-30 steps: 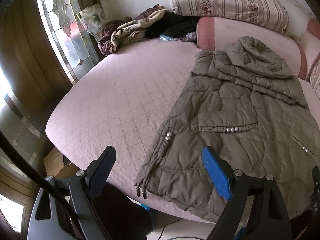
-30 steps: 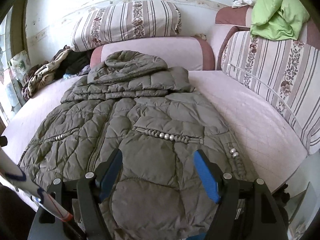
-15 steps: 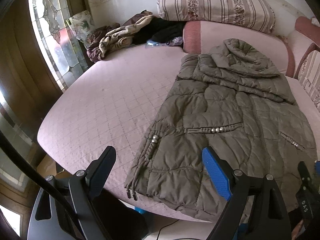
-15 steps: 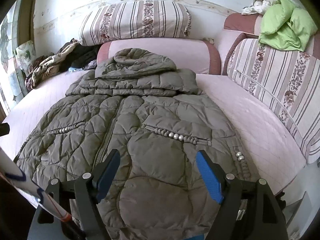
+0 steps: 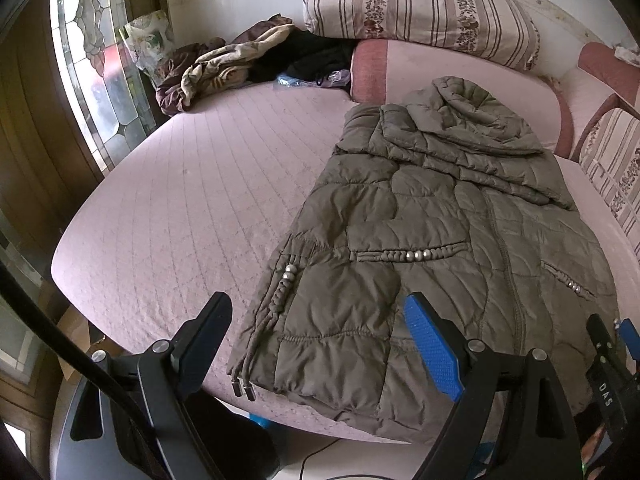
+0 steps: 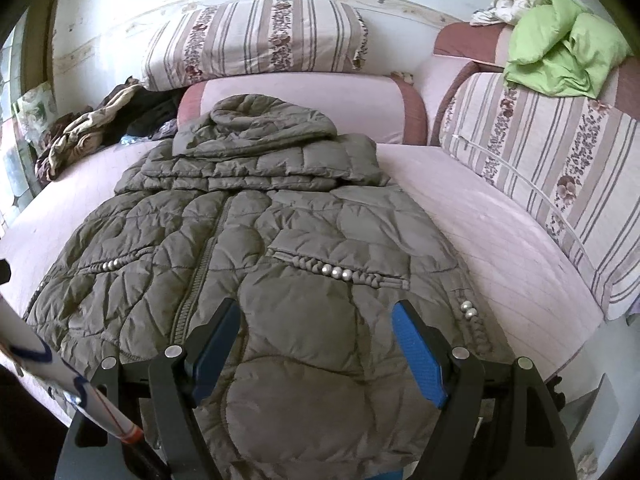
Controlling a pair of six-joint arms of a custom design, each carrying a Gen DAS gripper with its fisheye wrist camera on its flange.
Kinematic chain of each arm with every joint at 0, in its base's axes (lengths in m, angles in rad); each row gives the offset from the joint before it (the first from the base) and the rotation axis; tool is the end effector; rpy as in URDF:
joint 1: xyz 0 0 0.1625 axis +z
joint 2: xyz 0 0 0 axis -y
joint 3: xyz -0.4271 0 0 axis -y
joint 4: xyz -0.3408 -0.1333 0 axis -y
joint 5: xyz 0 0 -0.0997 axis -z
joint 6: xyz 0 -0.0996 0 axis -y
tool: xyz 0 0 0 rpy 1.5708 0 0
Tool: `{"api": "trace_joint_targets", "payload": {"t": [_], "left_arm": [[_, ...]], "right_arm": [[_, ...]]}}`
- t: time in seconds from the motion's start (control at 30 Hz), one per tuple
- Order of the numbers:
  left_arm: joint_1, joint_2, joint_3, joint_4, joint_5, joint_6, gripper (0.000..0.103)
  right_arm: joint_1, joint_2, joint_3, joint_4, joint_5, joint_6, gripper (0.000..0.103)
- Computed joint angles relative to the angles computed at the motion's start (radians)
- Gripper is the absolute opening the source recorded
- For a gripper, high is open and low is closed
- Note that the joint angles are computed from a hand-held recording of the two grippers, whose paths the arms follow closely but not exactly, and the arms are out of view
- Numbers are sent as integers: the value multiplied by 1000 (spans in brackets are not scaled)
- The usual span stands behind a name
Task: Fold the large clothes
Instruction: 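Release the jacket and pull both grippers back from it, then grasp the jacket hem with both grippers and lift it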
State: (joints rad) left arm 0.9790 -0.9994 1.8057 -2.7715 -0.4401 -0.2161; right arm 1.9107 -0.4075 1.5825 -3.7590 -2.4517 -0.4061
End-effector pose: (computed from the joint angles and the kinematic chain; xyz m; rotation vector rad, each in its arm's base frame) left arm -0.1355 -0.6020 0.2749 0.1293 2.0900 -0.8997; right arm 0.2633 -0.5752 0.0684 0.2433 -2.0664 1.0850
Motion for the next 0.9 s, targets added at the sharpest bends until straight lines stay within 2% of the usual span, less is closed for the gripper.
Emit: {"api": "trace_joint_targets", "payload": {"t": [0.17, 0.27, 0.33, 0.37, 0.47, 0.53, 0.67, 0.73, 0.83, 0.87, 0.9], "left_arm": [[15, -6, -3, 14, -3, -13, 88], [33, -9, -23, 26, -12, 7, 88], [55, -6, -56, 27, -7, 46, 88], [67, -5, -74, 33, -5, 61, 88], [119, -10, -142, 84, -27, 76, 88], [168, -22, -202, 180, -97, 32, 88], [263, -20, -313, 305, -316, -11, 88], [304, -3, -360, 346, -428, -4, 88], [350, 33, -417, 409, -590, 6, 88], [365, 46, -437, 434, -648, 6, 87], [371, 57, -441, 433, -679, 17, 88]], "right_arm": [[-9, -10, -2, 1, -18, 2, 83], [-23, -48, 18, 44, -14, 29, 83], [-38, -104, 50, 92, -12, 90, 85], [-46, -129, 65, 113, -1, 117, 89], [-101, -259, 145, 231, 66, 258, 91], [-147, -331, 186, 310, 104, 344, 91], [-244, -427, 249, 411, 197, 461, 91], [-308, -468, 285, 445, 316, 501, 91], [-394, -502, 324, 461, 552, 546, 89], [-408, -502, 329, 462, 595, 560, 89], [-431, -496, 330, 464, 663, 581, 88]]}}
